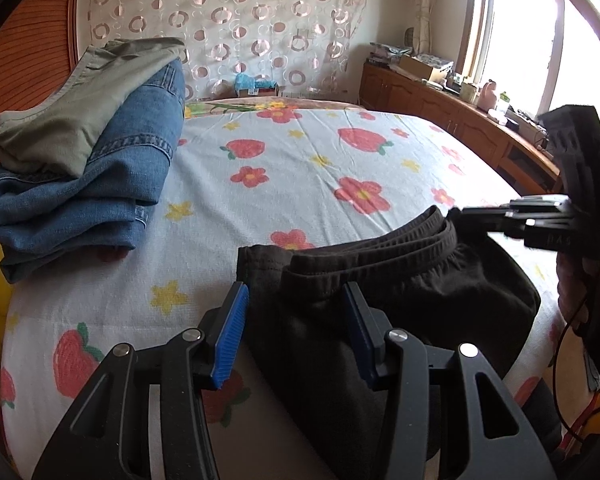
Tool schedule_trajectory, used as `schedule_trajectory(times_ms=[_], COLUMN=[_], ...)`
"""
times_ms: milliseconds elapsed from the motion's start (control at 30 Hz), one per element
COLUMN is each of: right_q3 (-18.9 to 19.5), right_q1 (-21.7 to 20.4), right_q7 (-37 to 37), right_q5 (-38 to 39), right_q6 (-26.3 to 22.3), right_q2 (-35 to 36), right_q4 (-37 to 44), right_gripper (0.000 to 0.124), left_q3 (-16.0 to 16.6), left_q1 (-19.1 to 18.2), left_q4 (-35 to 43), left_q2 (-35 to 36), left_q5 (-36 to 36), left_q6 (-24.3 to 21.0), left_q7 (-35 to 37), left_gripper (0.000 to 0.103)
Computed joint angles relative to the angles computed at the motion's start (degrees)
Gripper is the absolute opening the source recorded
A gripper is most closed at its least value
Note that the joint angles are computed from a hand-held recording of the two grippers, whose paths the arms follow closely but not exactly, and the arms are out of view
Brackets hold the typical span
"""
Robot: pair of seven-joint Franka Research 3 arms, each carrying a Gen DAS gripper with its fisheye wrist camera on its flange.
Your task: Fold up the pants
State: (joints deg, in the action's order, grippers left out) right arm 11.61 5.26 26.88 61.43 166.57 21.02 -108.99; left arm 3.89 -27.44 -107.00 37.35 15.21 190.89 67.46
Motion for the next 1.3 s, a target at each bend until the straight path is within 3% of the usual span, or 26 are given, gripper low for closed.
schedule_trajectory(times_ms=[233, 333, 533, 700, 800, 1000, 1167, 1300], right_q3=[4.33, -0.16, 1.84, 4.4, 7.09, 8.2, 7.24, 4.96], right_q1=[-1.51, 2.54, 0.91, -1.48, -3.69, -4.31, -3.07, -0.76], right_q7=[-14.11, -3.67, 0.98, 0.37, -3.91, -12.73, -20.38, -22.62], right_q5=[16.76, 7.74, 1.94, 1.66, 4.85, 13.5, 21.66, 24.44], right_q6=[8.47, 8.86, 10.0, 10.7, 11.5, 12.29, 11.45, 11.31], right_q2=[-0.01, 1.06, 1.64, 1.0, 0.25, -2.29, -5.05, -6.82], right_q4=[0.79, 0.16, -0.86, -1.49, -2.06, -4.0, -6.49, -8.34], right_gripper=[0.006, 0.006, 0.006, 0.006, 0.008, 0.014, 0.015, 0.029], left_q3=[-0.74, -3.02, -4.48, -4.92, -5.68, -5.87, -5.8, -4.98], left_q1=[0.66, 2.77, 3.75, 3.76, 4.31, 4.22, 4.04, 3.23], left_q4=[-1.35, -2.02, -1.93, -1.91, -1.46, -1.49, -2.42, -2.58], left_q2=[-0.83, -1.5, -1.88, -1.97, -1.73, -1.83, -2.28, -2.32], left_q5=[-0.46, -0.22, -0.05, 0.36, 0.84, 1.15, 1.28, 0.62], left_q6=[2.12, 2.75, 1.52, 1.29, 0.93, 0.88, 1.23, 1.13], left_q7=[-0.25, 0.37, 1.3, 1.55, 1.68, 1.55, 1.58, 1.26], left_gripper=[0.05, 0.05, 0.05, 0.05, 0.05, 0.05, 0.05, 0.05])
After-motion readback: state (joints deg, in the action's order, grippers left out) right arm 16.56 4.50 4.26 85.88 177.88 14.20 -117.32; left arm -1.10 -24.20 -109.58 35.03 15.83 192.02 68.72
